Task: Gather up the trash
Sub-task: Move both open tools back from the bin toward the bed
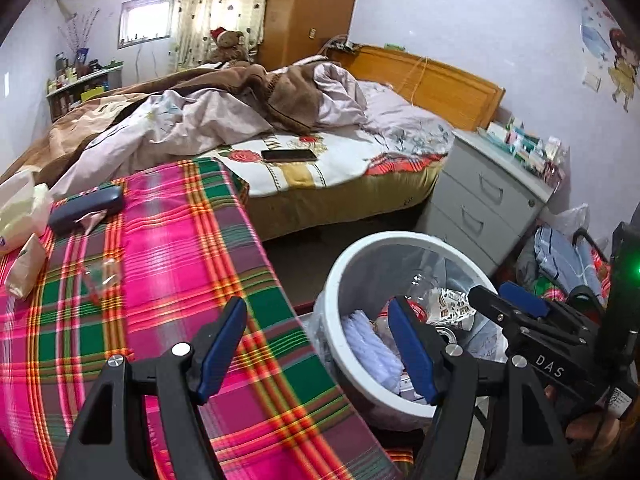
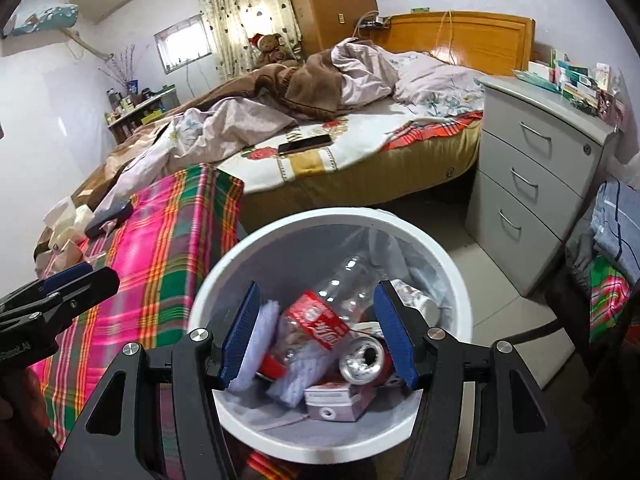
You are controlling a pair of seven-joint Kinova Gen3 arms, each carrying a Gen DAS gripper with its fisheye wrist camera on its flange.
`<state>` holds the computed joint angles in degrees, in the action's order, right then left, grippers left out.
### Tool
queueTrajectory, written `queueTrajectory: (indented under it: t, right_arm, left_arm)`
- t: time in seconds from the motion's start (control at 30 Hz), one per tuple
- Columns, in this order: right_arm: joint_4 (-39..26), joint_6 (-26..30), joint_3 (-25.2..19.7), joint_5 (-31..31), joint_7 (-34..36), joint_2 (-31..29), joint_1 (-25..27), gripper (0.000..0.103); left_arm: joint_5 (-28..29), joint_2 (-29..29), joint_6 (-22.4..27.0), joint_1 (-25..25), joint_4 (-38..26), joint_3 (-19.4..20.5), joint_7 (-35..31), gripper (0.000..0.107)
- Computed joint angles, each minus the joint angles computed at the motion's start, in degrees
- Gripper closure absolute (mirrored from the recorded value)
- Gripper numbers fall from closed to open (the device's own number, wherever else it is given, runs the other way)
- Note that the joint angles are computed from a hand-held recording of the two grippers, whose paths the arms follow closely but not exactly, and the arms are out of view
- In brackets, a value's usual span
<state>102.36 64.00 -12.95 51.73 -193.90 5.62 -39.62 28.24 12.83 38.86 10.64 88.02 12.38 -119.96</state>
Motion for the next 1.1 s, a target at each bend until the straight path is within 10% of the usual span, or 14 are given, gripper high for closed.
queueTrajectory:
  t: [1.1]
  right_arm:
    - [-20.77, -12.16, 8.51, -3.56, 17.91, 15.47, -5.27, 0.042]
  left_arm:
    - [2.89, 2.6, -2.09, -15.78, -1.2, -6.03, -2.98, 0.033]
